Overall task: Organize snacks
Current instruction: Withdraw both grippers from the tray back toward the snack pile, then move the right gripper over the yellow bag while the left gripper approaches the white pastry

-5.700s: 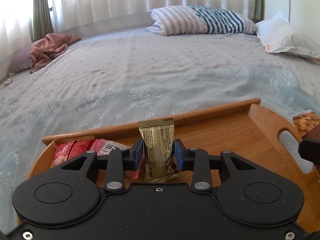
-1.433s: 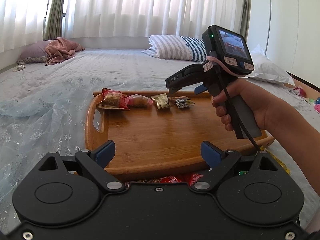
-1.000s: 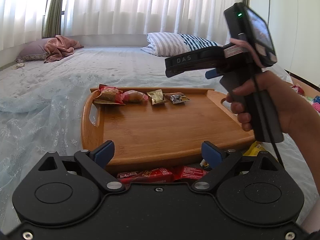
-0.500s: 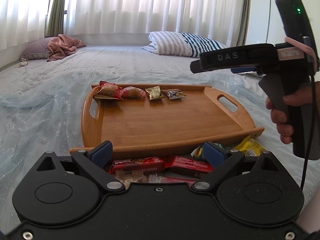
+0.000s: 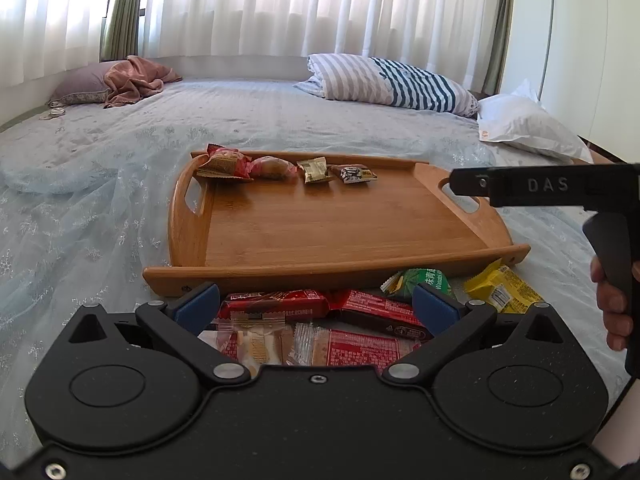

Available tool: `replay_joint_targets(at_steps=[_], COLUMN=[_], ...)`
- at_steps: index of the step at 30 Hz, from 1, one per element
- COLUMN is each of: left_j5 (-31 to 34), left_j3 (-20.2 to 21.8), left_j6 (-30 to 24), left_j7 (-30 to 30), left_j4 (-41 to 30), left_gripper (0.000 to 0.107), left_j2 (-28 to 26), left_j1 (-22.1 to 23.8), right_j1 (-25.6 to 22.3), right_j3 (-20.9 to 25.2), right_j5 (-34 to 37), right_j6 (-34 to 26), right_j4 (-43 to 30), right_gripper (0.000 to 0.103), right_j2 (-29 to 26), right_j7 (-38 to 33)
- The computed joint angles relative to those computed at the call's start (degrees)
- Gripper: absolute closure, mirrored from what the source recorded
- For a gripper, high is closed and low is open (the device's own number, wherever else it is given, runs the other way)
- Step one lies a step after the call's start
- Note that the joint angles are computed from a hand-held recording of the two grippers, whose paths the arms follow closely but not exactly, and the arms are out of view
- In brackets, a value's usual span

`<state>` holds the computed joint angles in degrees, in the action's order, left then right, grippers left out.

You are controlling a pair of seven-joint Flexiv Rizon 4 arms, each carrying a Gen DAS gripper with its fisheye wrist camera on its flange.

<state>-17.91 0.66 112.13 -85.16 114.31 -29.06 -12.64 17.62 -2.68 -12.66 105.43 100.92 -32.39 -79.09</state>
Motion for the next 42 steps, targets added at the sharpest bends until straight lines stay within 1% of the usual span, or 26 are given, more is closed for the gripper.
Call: replay_joint_targets(at_steps=[2,3,4,5,6,8,9,10,12,13,15,16,17,18,20,22,24,25,27,29,31,33,34,37,38,42], left_j5=[-1.11,-1.28,-0.93,-0.46,-0.53,-2.00,-2.79,-3.42,-3.25,-2.82,-2.85,-3.08,-3.08,-3.10,-3.59,-3.30,-2.65,-2.95,-4.10,-5.08,-4.67,-3.60,-3.16,-4.25,-4.98,-5.25], left_j3=[0.75,0.62,-0.06,-0.61,-0.34,1.74,2.69,3.34,2.95,2.42,2.45,2.71,2.73,2.70,2.73,1.85,1.16,1.75,3.63,4.49,3.05,1.21,0.70,1.98,2.58,2.93], left_j6=[0.53,0.68,0.68,0.60,0.63,0.96,1.00,0.75,0.54,0.77,1.54,1.90,2.14,2.17,1.33,0.84,0.66,0.68,0.99,1.27,1.35,1.27,1.30,1.91,1.92,2.14], left_j7=[-0.45,-0.72,-1.05,-1.23,-1.23,-0.63,-0.11,0.50,1.19,1.26,1.52,1.85,2.25,2.69,3.48,3.39,3.18,3.35,4.18,4.89,4.47,3.54,3.15,2.63,2.66,3.06], left_j4=[-0.11,0.00,0.15,0.28,0.33,0.24,0.18,0.14,0.24,0.41,0.62,0.67,0.69,0.68,0.44,0.68,0.95,0.97,1.04,1.15,1.50,1.85,1.97,2.10,2.07,2.23], left_gripper=[0.004,0.004,0.004,0.004,0.004,0.004,0.004,0.004,0.004,0.004,0.004,0.004,0.004,0.004,0.004,0.004,0.004,0.004,0.004,0.004,0.004,0.004,0.004,0.004,0.004,0.004], left_j2=[-0.33,-0.31,-0.16,-0.04,-0.04,-0.34,-0.49,-0.53,-0.52,-0.47,-0.66,-0.84,-1.02,-1.18,-1.50,-1.50,-1.50,-1.62,-1.91,-2.01,-1.74,-1.39,-1.33,-1.64,-1.73,-1.80], left_j1=[-1.02,-0.97,-0.30,0.29,0.07,-2.09,-3.11,-3.82,-3.44,-2.90,-3.07,-3.46,-3.57,-3.66,-3.98,-3.33,-2.76,-3.42,-5.40,-6.47,-5.13,-3.18,-2.61,-3.96,-4.64,-4.89], right_j1=[3.28,3.70,2.99,1.31,-1.03,-3.91,-4.38,-3.92,-2.93,-3.77,-8.92,-10.69,-12.04,-12.44,-9.65,-6.94,-3.94,-2.14,2.49,8.01,11.63,14.70,17.17,24.83,26.32,30.41], right_j3=[-3.64,-4.01,-3.15,-1.21,1.34,4.36,4.75,4.15,2.94,3.87,9.40,11.28,12.66,12.96,9.74,6.58,3.13,1.15,-3.61,-9.03,-12.66,-15.99,-18.64,-26.70,-28.26,-31.92], right_j5=[2.70,3.58,3.87,3.50,2.61,1.29,0.93,1.01,1.80,1.73,-0.34,-1.05,-1.55,-1.64,-0.74,-0.75,-0.42,0.23,2.77,6.43,8.89,10.42,11.59,14.45,14.48,13.99], right_j6=[1.81,2.11,2.26,2.21,1.91,1.33,1.06,0.87,1.13,1.20,0.52,0.36,0.29,0.40,-0.05,-1.47,-0.34,0.52,1.80,1.44,0.12,1.23,1.94,0.64,0.06,-0.68], right_j4=[1.64,2.16,2.57,2.77,2.82,3.27,3.61,4.18,5.14,5.48,5.56,5.76,6.01,6.42,7.56,8.64,10.14,10.92,12.31,13.11,13.41,14.20,14.74,15.82,16.13,17.54], right_gripper=[0.000,0.000,0.000,0.000,0.000,0.000,0.000,0.000,0.000,0.000,0.000,0.000,0.000,0.000,0.000,0.000,0.000,0.000,0.000,0.000,0.000,0.000,0.000,0.000,0.000,0.000], right_j2=[0.50,0.76,1.00,1.18,1.27,1.51,1.71,2.01,2.32,2.34,1.94,1.81,1.72,1.78,2.62,3.60,4.07,4.28,4.70,5.08,5.29,4.89,4.55,3.74,3.57,2.82], right_j7=[0.37,0.56,0.81,1.11,1.47,2.06,2.23,2.36,2.88,3.29,4.34,4.92,5.55,6.16,6.99,6.64,5.34,4.67,3.46,2.83,2.91,2.30,1.46,-1.42,-2.23,-4.76])
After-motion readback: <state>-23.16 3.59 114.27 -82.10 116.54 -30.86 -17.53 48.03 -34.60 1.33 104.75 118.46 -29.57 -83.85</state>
